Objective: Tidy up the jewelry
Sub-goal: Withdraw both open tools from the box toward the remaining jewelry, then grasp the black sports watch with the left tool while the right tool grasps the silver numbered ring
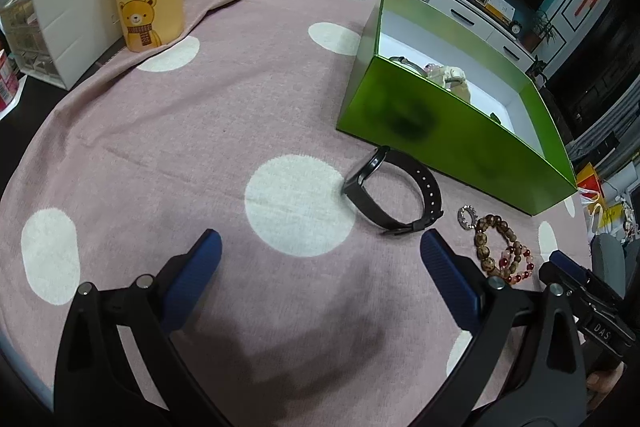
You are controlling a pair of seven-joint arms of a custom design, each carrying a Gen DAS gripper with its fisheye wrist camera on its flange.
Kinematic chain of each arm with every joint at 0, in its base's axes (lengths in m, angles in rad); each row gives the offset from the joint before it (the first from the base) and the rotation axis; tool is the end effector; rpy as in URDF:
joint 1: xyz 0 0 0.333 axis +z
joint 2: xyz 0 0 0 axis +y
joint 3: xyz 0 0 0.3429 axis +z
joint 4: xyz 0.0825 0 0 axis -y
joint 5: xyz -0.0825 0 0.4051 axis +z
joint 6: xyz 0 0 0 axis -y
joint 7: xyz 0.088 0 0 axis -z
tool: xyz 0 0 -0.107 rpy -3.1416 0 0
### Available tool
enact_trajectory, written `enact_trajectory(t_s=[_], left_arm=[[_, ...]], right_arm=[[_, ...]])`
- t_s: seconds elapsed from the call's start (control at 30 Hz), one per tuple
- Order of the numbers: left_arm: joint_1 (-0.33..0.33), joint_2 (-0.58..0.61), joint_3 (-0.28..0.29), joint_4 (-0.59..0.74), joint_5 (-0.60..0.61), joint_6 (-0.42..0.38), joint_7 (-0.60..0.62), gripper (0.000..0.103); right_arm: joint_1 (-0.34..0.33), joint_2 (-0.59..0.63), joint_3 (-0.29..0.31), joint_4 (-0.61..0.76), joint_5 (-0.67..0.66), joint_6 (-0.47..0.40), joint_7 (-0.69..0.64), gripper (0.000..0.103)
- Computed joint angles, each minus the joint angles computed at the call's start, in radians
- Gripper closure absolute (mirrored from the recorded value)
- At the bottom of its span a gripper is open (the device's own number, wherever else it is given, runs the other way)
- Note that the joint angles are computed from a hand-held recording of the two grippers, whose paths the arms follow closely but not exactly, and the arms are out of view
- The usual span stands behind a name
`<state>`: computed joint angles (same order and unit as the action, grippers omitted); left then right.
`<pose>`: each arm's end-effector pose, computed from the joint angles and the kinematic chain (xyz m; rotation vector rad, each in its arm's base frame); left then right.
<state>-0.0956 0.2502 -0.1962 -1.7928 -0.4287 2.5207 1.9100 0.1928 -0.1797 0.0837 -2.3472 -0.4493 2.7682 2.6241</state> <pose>0.6646 -0.1838 0.4815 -1.7112 2.3758 -0.8946 0.5064 0.1647 0.4831 -1.4081 2.1324 -0.4844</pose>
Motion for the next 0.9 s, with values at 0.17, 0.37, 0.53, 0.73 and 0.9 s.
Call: enact_trajectory(t_s=[0.17,0.37,0.53,0.73,0.9], left_arm=[[-0.009,0.018,0.003,0.017,0.024,0.010,-0.013,0.008],[-0.027,0.058,0.006,0.062,0.083,0.017,-0.033,0.018],[-0.045,0.102,0.003,0.115,0.132,0.013,-0.033,0.026],[-0.066,0.129,0.007,0.138,0.192,0.033,-0.026,0.049],[-0.060,0.133,-0.002,0.132,0.201,0.064,0.019,0.079]], right_arm=[[-0.001,0.019,0.000,0.018,-0.016,-0.001,-0.011,0.043],[0.005,0.050,-0.006,0.055,-0.028,0.011,-0.066,0.046],[0.025,0.118,-0.019,0.114,-0.003,0.077,-0.199,0.050],[0.046,0.218,-0.025,0.206,0.073,0.088,-0.387,0.053],[0.057,0.281,-0.029,0.276,0.090,0.040,-0.491,0.060]])
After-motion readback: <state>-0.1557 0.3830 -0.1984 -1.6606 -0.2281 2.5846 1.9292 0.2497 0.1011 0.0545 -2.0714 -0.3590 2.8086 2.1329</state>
